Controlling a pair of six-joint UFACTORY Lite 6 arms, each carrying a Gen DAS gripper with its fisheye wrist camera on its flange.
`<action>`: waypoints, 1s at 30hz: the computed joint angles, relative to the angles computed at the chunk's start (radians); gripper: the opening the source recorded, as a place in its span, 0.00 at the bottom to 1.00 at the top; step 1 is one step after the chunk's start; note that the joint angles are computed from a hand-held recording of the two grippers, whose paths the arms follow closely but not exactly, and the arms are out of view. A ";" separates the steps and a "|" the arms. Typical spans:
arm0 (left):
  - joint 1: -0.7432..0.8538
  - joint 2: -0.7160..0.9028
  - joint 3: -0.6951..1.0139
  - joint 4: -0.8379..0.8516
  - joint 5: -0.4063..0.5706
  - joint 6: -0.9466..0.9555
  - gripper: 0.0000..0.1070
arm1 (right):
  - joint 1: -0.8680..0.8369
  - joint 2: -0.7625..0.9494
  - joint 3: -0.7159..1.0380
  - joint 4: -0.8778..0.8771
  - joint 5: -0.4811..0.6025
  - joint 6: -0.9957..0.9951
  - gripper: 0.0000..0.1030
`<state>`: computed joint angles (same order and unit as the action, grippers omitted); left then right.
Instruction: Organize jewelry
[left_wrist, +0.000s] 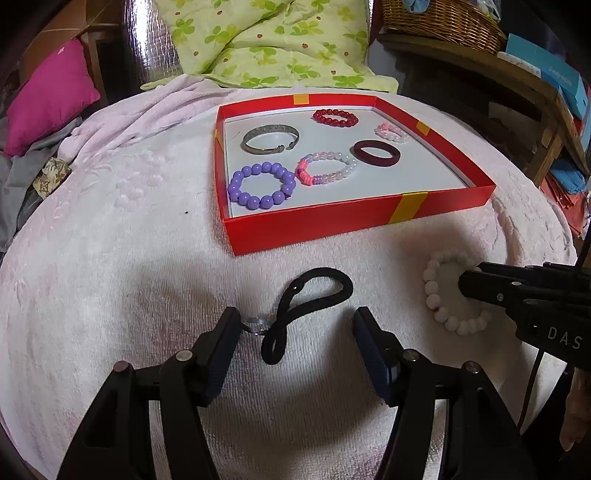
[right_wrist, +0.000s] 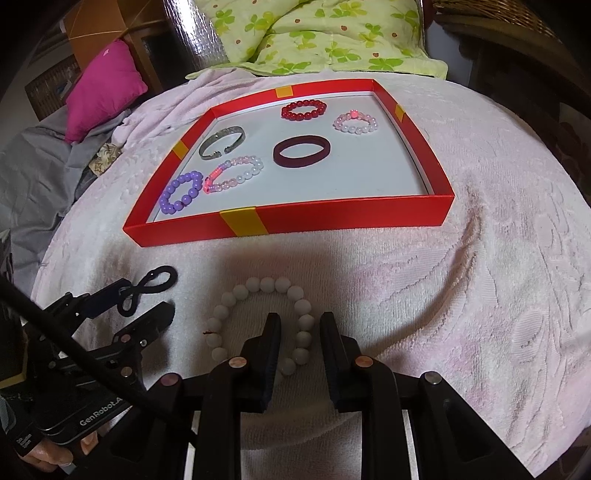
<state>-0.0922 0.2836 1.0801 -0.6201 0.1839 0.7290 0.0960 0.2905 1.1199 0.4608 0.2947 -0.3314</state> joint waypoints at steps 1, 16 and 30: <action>0.000 0.000 -0.001 0.002 0.000 -0.004 0.61 | 0.000 0.000 0.000 0.002 0.001 -0.001 0.24; -0.033 -0.001 -0.002 0.180 0.008 -0.189 0.80 | -0.002 0.005 0.003 0.015 0.000 -0.012 0.24; -0.027 0.046 0.077 0.325 0.073 -0.367 0.82 | -0.005 0.004 0.003 0.037 0.005 -0.030 0.24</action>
